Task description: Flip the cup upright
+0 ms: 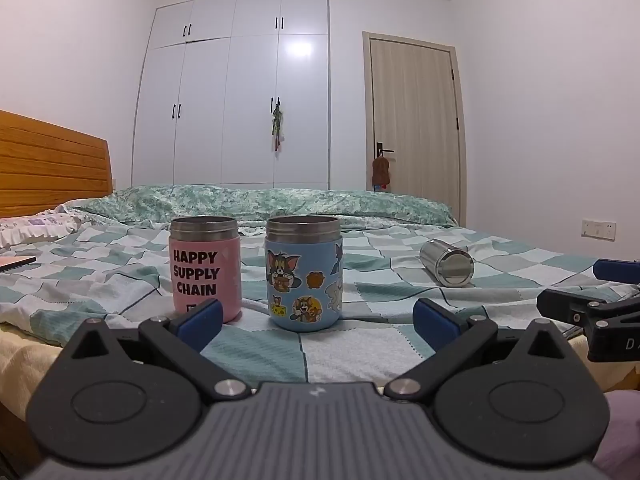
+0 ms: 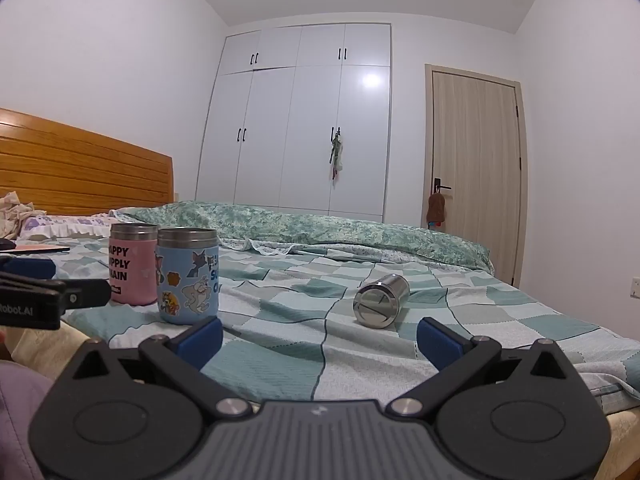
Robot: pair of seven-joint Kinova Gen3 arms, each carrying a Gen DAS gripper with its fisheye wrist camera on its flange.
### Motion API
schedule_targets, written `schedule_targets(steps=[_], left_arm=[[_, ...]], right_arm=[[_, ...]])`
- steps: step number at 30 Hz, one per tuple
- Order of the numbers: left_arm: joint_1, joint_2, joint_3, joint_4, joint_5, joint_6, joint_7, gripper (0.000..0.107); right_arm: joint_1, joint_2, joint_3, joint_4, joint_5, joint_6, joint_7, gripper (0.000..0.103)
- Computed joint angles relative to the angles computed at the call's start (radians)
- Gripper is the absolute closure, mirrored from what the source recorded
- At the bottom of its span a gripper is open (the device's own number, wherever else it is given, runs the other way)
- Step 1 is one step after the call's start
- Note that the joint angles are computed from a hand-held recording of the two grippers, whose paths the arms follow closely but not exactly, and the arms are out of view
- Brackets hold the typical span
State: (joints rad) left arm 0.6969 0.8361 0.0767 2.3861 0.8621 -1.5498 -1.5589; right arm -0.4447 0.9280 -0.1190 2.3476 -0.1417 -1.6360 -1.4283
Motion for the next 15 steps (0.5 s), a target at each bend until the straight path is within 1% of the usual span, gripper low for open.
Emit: schedule_targets(steps=[15], left_arm=[[-0.001, 0.001, 0.0, -0.002, -0.001, 0.0, -0.001, 0.004]], right_arm=[[0.001, 0.001, -0.001, -0.001, 0.001, 0.0, 0.001, 0.0]])
